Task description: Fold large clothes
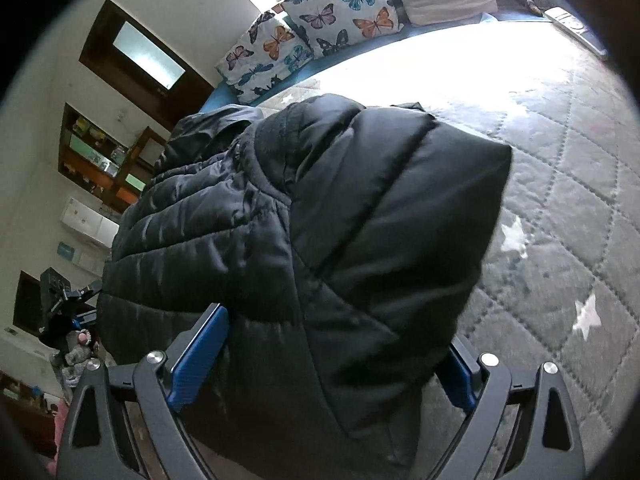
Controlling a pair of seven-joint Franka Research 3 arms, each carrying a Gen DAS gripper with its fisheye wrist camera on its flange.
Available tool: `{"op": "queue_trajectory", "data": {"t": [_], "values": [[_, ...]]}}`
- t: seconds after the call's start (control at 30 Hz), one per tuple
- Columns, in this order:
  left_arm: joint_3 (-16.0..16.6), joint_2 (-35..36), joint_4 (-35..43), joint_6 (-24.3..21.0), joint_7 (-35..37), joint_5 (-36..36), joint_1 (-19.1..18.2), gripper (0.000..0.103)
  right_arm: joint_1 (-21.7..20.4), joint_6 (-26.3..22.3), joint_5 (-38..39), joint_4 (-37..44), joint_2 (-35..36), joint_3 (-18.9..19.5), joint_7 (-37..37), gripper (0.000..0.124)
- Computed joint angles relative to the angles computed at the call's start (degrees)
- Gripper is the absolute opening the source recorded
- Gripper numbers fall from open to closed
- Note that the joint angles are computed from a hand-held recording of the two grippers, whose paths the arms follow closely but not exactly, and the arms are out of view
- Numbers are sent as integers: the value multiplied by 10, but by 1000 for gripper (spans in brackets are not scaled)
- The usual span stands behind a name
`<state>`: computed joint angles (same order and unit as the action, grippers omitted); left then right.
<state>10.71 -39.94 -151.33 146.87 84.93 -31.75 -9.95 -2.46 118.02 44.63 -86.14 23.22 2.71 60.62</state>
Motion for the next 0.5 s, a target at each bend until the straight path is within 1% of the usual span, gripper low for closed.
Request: {"op": "queue_trajectory", "data": {"t": [0.07, 0.17, 0.27, 0.3, 0.43, 0.5], "values": [[10, 12, 8, 1, 6, -12, -7, 84, 0, -8, -3, 8, 6, 0, 4, 103], [13, 30, 17, 2, 13, -23, -5, 86, -1, -20, -9, 16, 11, -1, 13, 103], [25, 38, 17, 3, 37, -51, -15, 87, -14, -64, 1, 45, 33, 2, 38, 103], [29, 40, 18, 2, 45, -62, -16, 87, -19, -65, 12, 41, 32, 4, 34, 103], [52, 57, 21, -6, 94, -133, -29, 88, -21, -69, 10, 32, 25, 3, 25, 103], [50, 61, 20, -9, 112, -162, -25, 88, -21, -72, 9, 30, 24, 2, 21, 103]]}}
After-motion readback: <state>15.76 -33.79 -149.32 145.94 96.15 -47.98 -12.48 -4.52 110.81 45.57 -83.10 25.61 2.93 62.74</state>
